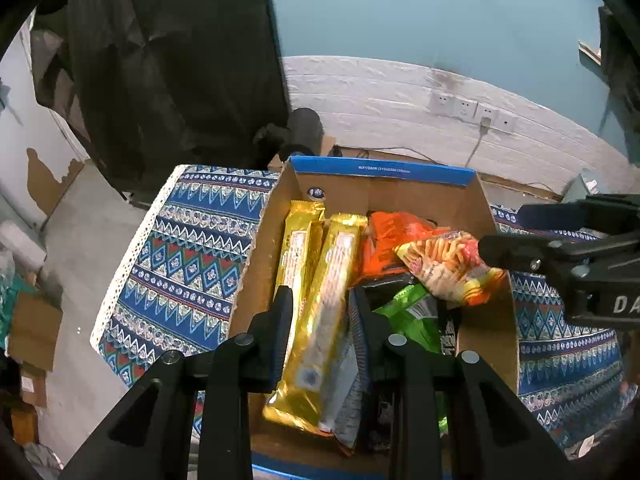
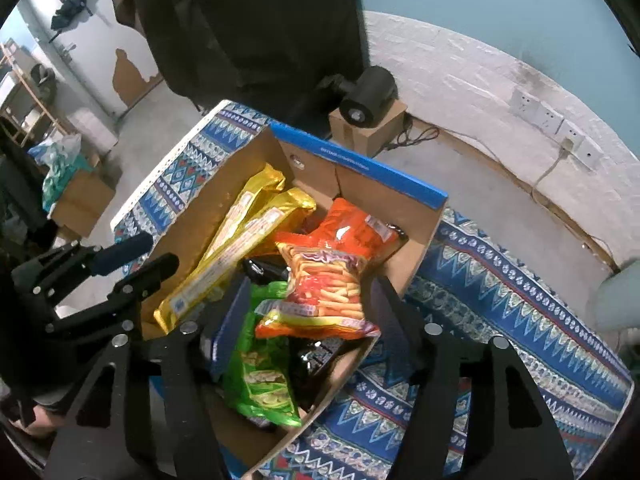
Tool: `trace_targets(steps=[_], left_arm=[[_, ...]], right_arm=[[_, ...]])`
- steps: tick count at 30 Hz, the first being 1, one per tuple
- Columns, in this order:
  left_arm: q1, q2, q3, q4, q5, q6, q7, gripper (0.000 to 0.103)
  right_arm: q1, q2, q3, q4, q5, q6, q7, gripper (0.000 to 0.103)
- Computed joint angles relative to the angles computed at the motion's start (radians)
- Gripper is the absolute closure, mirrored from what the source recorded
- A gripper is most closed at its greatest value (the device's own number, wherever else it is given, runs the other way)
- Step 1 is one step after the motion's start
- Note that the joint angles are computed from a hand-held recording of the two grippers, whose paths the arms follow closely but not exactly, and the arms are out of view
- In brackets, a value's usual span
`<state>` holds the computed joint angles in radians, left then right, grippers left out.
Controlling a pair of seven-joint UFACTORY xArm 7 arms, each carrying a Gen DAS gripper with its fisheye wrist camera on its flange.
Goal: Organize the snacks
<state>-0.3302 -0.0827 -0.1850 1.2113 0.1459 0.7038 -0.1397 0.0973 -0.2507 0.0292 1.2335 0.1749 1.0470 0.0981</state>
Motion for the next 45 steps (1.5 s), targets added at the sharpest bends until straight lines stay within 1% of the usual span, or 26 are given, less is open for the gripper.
trace_targets(steps=[2, 3, 4, 7, 9, 11, 13, 14, 17, 19, 23, 28, 30, 34, 38, 39, 40, 41, 45], left_arm=[[0.0, -0.008, -0.001, -0.007, 0.006, 0.001, -0.005, 0.06], [0.0, -0.014, -0.002, -0.011, 0.008, 0.003, -0.008, 0.049], [0.0, -0.023, -0.002, -0.018, 0.007, -0.001, -0.009, 0.042], [0.002, -0.048, -0.005, -0.035, 0.015, -0.012, -0.009, 0.035], [0.002, -0.067, -0.009, -0.044, 0.021, -0.01, -0.01, 0.032], [0.002, -0.086, -0.011, -0.054, 0.014, -0.013, -0.003, 0.031], [0.0, -0.103, -0.013, -0.058, 0.005, -0.014, 0.004, 0.023], [-0.002, -0.114, -0.014, -0.062, -0.003, -0.019, 0.009, 0.021], [0.001, -0.138, -0.021, -0.071, 0.0, -0.024, 0.012, 0.02], [0.005, -0.154, -0.03, -0.08, 0.015, -0.03, 0.003, 0.016], [0.01, -0.176, -0.04, -0.094, 0.031, -0.039, -0.01, 0.015], [0.023, -0.203, -0.061, -0.124, 0.086, -0.069, -0.038, 0.012], [0.014, -0.215, -0.056, -0.136, 0.071, -0.07, -0.023, 0.011], [-0.012, -0.231, -0.043, -0.144, 0.006, -0.056, 0.024, 0.01], [-0.013, -0.245, -0.056, -0.151, 0.006, -0.055, 0.034, 0.01], [-0.015, -0.249, -0.057, -0.154, 0.004, -0.059, 0.038, 0.007], [-0.015, -0.251, -0.058, -0.157, 0.002, -0.063, 0.038, 0.003], [-0.015, -0.25, -0.061, -0.158, 0.001, -0.069, 0.035, 0.001], [-0.014, -0.238, -0.067, -0.148, 0.003, -0.059, 0.034, 0.001]], right_arm=[[-0.002, -0.016, 0.001, -0.004, -0.007, -0.003, 0.006, 0.03], [-0.003, -0.024, 0.002, -0.008, -0.011, -0.005, 0.008, 0.028], [-0.004, -0.035, 0.002, -0.014, -0.015, -0.008, 0.013, 0.026], [-0.006, -0.066, 0.0, -0.024, -0.02, -0.008, 0.019, 0.026], [-0.008, -0.092, -0.001, -0.034, -0.027, -0.004, 0.021, 0.026], [-0.01, -0.111, -0.001, -0.038, -0.036, -0.001, 0.023, 0.025], [-0.013, -0.135, -0.001, -0.048, -0.044, 0.0, 0.029, 0.025], [-0.013, -0.147, -0.002, -0.054, -0.045, 0.001, 0.032, 0.025], [-0.012, -0.183, -0.004, -0.072, -0.047, 0.007, 0.031, 0.025], [-0.013, -0.208, -0.001, -0.088, -0.058, 0.006, 0.028, 0.025], [-0.017, -0.258, 0.001, -0.124, -0.078, 0.014, 0.026, 0.025], [-0.028, -0.312, -0.004, -0.161, -0.1, 0.026, 0.017, 0.025], [-0.033, -0.335, -0.009, -0.175, -0.105, 0.028, 0.015, 0.025], [-0.04, -0.36, -0.018, -0.188, -0.101, 0.038, 0.012, 0.024], [-0.046, -0.378, -0.025, -0.198, -0.097, 0.045, 0.009, 0.024], [-0.047, -0.382, -0.027, -0.201, -0.097, 0.047, 0.007, 0.024], [-0.048, -0.385, -0.028, -0.203, -0.097, 0.05, 0.005, 0.024], [-0.05, -0.388, -0.028, -0.205, -0.096, 0.052, 0.005, 0.024], [-0.053, -0.388, -0.032, -0.205, -0.092, 0.059, 0.004, 0.024]])
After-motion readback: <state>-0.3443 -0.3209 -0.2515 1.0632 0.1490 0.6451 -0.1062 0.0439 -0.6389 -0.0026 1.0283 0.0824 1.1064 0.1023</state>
